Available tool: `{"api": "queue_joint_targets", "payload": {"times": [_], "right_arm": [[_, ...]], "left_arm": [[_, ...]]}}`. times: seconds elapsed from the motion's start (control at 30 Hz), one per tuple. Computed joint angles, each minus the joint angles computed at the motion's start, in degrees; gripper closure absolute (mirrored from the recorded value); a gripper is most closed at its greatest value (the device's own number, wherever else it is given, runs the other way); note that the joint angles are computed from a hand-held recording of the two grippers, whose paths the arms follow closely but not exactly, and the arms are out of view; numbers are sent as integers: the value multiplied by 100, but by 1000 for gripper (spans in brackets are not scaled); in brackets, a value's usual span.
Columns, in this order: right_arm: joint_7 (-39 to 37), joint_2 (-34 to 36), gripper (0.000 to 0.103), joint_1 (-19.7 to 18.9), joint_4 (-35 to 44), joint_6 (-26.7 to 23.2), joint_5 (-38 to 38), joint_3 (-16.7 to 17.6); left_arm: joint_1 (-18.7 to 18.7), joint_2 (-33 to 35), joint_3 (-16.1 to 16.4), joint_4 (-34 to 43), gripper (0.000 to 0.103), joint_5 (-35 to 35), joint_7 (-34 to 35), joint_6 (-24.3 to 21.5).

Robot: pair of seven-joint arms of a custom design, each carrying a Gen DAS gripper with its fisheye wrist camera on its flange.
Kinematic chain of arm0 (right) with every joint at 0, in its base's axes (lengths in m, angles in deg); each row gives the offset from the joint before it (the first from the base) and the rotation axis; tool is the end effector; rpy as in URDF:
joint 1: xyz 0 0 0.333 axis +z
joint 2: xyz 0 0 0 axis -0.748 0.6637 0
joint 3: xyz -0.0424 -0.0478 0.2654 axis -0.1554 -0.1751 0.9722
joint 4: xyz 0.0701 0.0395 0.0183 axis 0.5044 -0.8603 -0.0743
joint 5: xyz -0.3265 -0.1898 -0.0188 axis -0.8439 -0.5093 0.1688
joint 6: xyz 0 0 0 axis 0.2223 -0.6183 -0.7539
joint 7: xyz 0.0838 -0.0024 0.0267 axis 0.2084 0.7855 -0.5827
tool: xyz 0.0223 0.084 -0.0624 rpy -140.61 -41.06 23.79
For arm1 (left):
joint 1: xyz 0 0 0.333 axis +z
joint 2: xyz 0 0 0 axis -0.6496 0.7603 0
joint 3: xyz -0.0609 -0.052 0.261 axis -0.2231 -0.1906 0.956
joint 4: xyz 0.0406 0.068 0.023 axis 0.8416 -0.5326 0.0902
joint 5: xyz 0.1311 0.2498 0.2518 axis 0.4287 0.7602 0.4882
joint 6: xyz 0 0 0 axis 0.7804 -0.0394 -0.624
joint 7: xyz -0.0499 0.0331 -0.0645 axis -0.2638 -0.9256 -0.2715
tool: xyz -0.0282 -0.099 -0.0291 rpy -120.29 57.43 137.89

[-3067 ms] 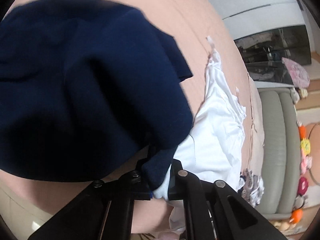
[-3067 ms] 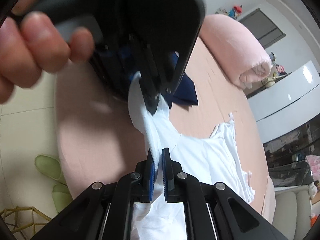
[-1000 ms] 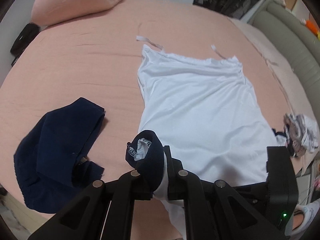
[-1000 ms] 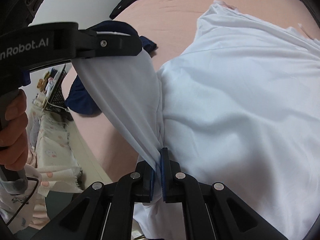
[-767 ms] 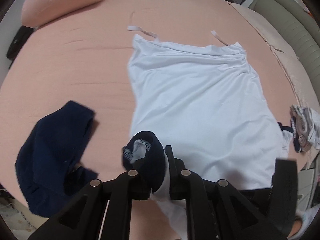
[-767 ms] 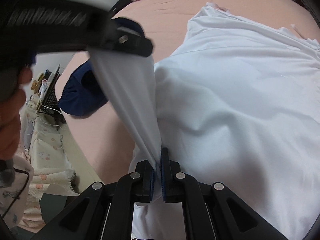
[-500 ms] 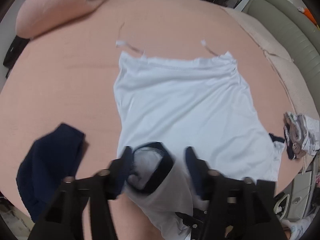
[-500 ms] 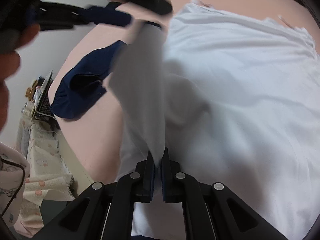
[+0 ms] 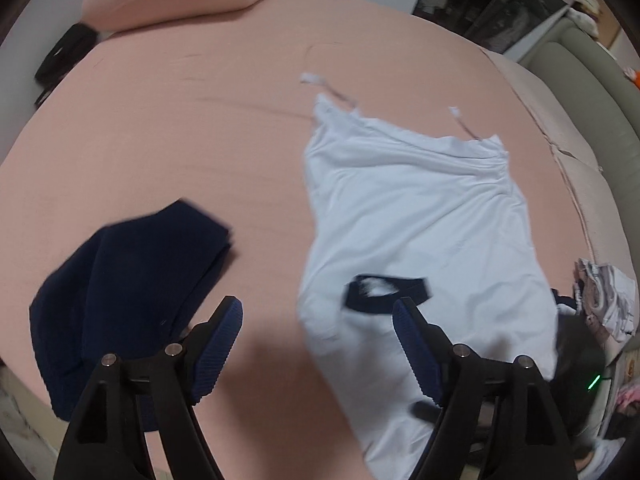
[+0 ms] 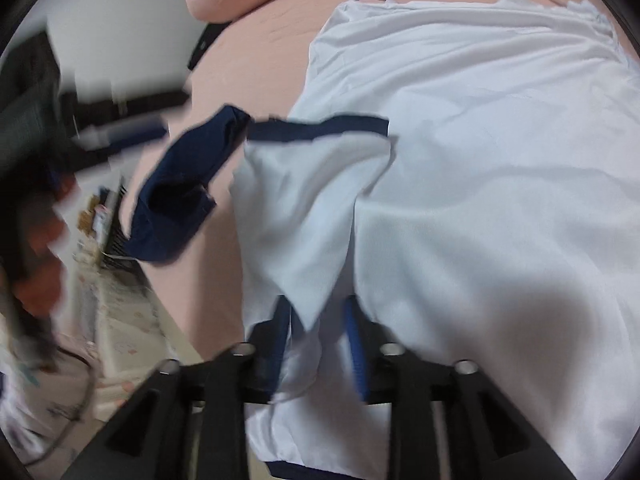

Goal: Fold clothes
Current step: 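Open both grippers to release the sleeve and lift away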

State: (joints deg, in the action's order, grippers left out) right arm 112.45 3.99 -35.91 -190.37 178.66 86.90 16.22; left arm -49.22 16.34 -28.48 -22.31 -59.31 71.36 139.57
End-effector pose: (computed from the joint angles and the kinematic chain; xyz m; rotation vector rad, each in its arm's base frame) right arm 0.5151 0.1076 0.4748 -1.7064 1.8077 0.3013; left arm 0.5441 -0.1976 0.5695 -1.9243 2.2740 -0.6081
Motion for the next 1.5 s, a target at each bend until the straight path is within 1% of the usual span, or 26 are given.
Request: {"api": "queue_joint_targets", "payload": {"times": [0.07,0.17,0.23,0.4,0.47,0.63,0.7,0.77,0.87,0.93,1.03,1.1,1.13,1.2,1.27,1.37,1.43,1.5], "right_arm": [[-111,127,57,-28,122,-4,217,-68],[-262,382,57,-100,357,-130,546,-94],[-421,639,57,-174,607,-267,869,-76],[-352,977,57,-449,887,-544,1447,18],[-317,1126,57,-539,1038,-602,1538,65],[-201,1219,57,-652,1234,-522,1365,191],[-245,1209,57,-652,1280,-463,1195,223],[-261,1163,57,-661,1276,-495,1140,234],[-308,1150,57,-674,1306,-545,1159,223],[-264,1212,57,-667,1392,-530,1074,231],[-172,1275,57,-654,1485,-512,833,260],[-123,1325,57,-648,1548,-542,722,282],[-108,1386,57,-653,1636,-622,654,288],[-44,1615,57,-695,1974,-948,459,295],[187,1936,57,-757,2444,-1356,160,313],[512,2406,57,-965,3098,-2047,94,376],[714,2591,57,-1048,3358,-2204,-12,422],[734,2761,57,-1127,3580,-2337,-50,493]], "left_arm": [[43,-171,45,-300,26,-194,-19,130],[102,-367,99,-708,26,-611,-40,336],[119,-392,105,-814,26,-749,-60,329],[104,-562,77,-1158,26,-955,-102,376],[84,-679,77,-1328,26,-1110,-117,391],[-57,-1213,86,-1998,26,-1750,47,419],[-127,-1491,14,-2319,26,-1729,12,485],[-192,-1771,-85,-2642,26,-1580,-29,651],[-231,-2132,-352,-3060,26,-913,-191,1030],[-252,-2248,-465,-3193,26,-566,-352,1132],[-399,-2391,-472,-3336,26,-423,-320,1274],[-435,-2463,-550,-3390,26,-236,-377,1374],[-454,-2492,-574,-3414,26,-151,-381,1404],[-497,-2485,-628,-3411,26,12,-366,1426],[-546,-2438,-647,-3363,26,92,-369,1400],[-583,-2365,-664,-3288,26,155,-459,1360],[-602,-2278,-671,-3211,26,198,-502,1293],[-628,-2201,-698,-3172,26,278,-518,1286]]}}
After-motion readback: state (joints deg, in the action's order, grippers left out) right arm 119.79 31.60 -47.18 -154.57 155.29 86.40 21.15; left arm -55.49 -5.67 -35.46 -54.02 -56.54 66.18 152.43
